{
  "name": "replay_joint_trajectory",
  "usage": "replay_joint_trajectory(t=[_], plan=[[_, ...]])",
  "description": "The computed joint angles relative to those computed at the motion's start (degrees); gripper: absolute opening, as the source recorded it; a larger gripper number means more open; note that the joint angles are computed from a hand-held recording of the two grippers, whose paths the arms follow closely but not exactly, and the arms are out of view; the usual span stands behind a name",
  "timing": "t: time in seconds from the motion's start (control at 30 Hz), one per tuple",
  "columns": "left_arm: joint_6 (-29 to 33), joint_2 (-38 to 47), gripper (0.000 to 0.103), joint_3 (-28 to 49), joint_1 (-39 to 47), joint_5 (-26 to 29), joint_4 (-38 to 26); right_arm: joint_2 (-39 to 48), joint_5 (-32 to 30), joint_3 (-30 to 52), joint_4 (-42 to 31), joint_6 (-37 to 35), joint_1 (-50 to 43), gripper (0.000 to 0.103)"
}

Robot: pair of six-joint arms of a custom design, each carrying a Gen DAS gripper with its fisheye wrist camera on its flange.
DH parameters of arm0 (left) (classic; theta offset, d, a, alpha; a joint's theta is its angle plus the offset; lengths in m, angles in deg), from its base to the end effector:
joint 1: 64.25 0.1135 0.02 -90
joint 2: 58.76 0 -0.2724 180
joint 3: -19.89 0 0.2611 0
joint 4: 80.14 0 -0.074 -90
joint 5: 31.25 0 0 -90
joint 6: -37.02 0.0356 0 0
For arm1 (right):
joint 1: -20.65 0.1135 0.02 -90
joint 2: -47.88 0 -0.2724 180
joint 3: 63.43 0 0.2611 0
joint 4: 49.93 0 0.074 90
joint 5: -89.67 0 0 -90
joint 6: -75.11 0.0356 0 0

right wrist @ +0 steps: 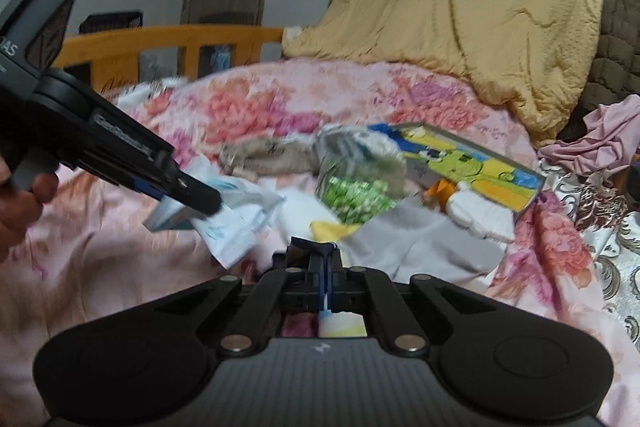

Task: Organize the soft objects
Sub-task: 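Carry the white cloth and black sock in both grippers over the frog painting tray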

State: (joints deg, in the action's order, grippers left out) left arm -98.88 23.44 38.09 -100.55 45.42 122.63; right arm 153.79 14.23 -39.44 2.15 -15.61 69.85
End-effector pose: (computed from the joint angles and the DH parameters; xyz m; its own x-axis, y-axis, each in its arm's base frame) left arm 0.1493 -0.0995 0.0771 -0.6830 -0.3653 -0.6325 -0.0778 0.8974 -0.4343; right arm 0.1541 0.1648 0.0630 -0.3177 -0.3867 -0.8658 -0.5942 0.7927 -0.1360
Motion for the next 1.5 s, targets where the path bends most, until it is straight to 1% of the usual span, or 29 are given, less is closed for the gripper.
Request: replay_joint_trajectory(t=[0.07, 0.13, 0.2, 0.3, 0.37, 0.47, 0.57, 0.7, 0.83, 0.93, 1.07, 1.27, 1.37, 1.5], plan=[[3.0, -8.6, 0.033, 1.2, 1.7, 1.3, -8.8, -3.3, -2.0, -0.3, -2.1, 0.0, -2.0, 0.001], [5.5, -14.2, 0.033, 3.7, 3.1, 3.0, -16.8, -6.2, -3.4, -0.2, -4.1, -0.8, -3.7, 0.001], [8.0, -17.5, 0.033, 6.7, 3.8, 4.2, -23.2, -9.6, -5.4, 0.2, -6.9, -1.2, -5.8, 0.001], [11.8, -19.8, 0.033, 12.4, 5.4, 6.6, -31.8, -14.4, -9.5, 1.5, -11.8, -1.1, -10.2, 0.001], [13.9, -19.4, 0.033, 16.9, 5.8, 7.3, -36.9, -16.3, -12.0, 2.5, -13.7, -1.1, -13.2, 0.001], [15.7, -16.3, 0.033, 22.6, 7.2, 7.9, -40.2, -17.4, -14.9, 4.2, -14.9, -2.4, -17.2, 0.001], [16.7, -10.8, 0.033, 26.7, 9.4, 9.1, -39.0, -17.2, -18.0, 7.4, -17.3, -3.9, -21.2, 0.001], [16.7, -1.5, 0.033, 31.4, 12.0, 10.5, -33.5, -14.2, -20.8, 12.4, -17.9, -6.1, -26.1, 0.001], [17.5, 7.1, 0.033, 36.2, 12.8, 9.5, -28.1, -8.3, -22.1, 18.8, -15.6, -4.1, -29.6, 0.001], [17.4, 14.0, 0.033, 41.4, 13.5, 8.7, -25.5, -2.7, -22.5, 24.6, -13.8, -1.5, -31.3, 0.001], [18.4, 24.2, 0.033, 50.4, 14.2, 7.9, -22.7, 5.0, -22.0, 33.9, -13.0, 1.4, -33.3, 0.001], [15.1, 39.9, 0.033, 66.2, 15.7, 7.8, -19.4, 15.5, -22.2, 47.1, -14.7, 5.0, -36.9, 0.001], [13.9, 47.0, 0.033, 74.2, 16.1, 7.8, -19.7, 20.8, -22.8, 53.9, -17.6, 6.2, -38.2, 0.001], [13.7, 56.1, 0.033, 85.9, 16.0, 7.8, -22.9, 26.7, -22.7, 61.6, -20.7, 7.2, -39.4, 0.001]])
